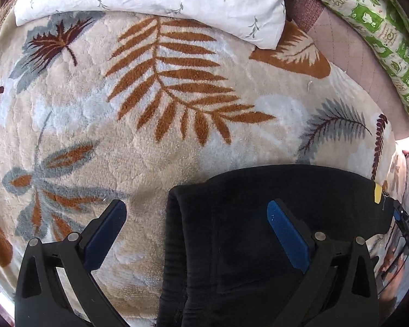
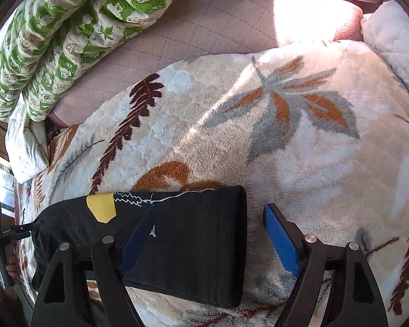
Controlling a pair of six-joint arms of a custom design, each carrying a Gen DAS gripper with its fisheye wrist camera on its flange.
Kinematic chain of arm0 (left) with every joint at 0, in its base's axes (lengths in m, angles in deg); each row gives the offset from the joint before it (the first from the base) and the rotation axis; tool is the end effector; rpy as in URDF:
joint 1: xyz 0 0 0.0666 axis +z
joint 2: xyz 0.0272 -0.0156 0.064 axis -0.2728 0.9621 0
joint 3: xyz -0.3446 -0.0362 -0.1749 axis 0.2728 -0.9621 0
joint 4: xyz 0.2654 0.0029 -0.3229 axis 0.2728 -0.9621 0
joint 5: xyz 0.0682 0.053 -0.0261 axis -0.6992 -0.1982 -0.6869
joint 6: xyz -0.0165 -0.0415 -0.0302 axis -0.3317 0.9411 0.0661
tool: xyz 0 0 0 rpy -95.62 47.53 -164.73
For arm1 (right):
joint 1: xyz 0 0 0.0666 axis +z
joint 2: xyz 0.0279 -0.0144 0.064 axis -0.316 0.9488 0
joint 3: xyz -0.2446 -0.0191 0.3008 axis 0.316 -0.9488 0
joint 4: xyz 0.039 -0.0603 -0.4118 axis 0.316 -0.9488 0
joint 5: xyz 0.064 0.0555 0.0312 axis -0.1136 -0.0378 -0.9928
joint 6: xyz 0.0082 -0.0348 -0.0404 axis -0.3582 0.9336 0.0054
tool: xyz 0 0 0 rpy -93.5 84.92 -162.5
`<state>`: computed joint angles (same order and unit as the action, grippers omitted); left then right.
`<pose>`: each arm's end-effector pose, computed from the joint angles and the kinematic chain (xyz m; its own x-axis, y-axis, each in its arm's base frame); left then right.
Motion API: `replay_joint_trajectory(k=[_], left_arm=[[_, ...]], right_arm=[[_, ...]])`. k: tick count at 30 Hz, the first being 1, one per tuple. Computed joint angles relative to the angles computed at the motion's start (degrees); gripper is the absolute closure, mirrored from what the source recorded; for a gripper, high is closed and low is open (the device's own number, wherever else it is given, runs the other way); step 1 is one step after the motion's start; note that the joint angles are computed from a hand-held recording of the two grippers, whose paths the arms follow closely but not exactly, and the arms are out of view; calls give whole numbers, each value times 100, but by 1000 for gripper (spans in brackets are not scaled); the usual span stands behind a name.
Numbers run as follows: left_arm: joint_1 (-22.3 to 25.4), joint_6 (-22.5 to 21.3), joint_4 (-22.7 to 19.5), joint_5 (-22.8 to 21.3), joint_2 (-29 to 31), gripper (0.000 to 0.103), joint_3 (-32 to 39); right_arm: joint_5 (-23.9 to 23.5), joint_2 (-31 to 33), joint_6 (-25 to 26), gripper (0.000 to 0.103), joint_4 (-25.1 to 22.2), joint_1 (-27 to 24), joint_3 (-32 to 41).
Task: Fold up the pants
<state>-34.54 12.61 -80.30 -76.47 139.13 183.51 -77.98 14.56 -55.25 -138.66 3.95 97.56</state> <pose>0.5556 -0.1941 0.3263 -0.9782 0.1779 -0.1075 0.1936 0.9678 -0.1608 0.3059 0.1192 0.3523 -0.7027 0.6060 -0.3729 0.5224 0.7952 0.3079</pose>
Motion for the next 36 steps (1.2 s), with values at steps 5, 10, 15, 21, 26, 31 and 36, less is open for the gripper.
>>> replay_joint_trajectory(k=[5, 10, 15, 21, 26, 31, 36], left_arm=[[-34, -300, -178, 189, 188, 26, 223], [-108, -390, -139, -58, 196, 66, 187], [-139, -409, -92, -112, -54, 80, 67], [-279, -215, 102, -431, -445, 80, -157], [-356, -200, 327, -818, -898, 80, -443], [-529, -29, 481, -1237, -1223, 80, -625], [-621, 61, 791, -1461, -1498, 80, -864]], right_arm=[[-379, 65, 378, 26, 144, -135, 22], [-496, 215, 704, 45, 80, -205, 119], [-621, 293, 898, 76, -105, -222, 192], [-73, 331, 1048, 83, -416, 150, 397], [456, 218, 989, 84, -597, 493, 572], [1138, 218, 910, 84, -1105, 958, 838], [1823, 301, 670, 84, -1661, 1500, 1108]])
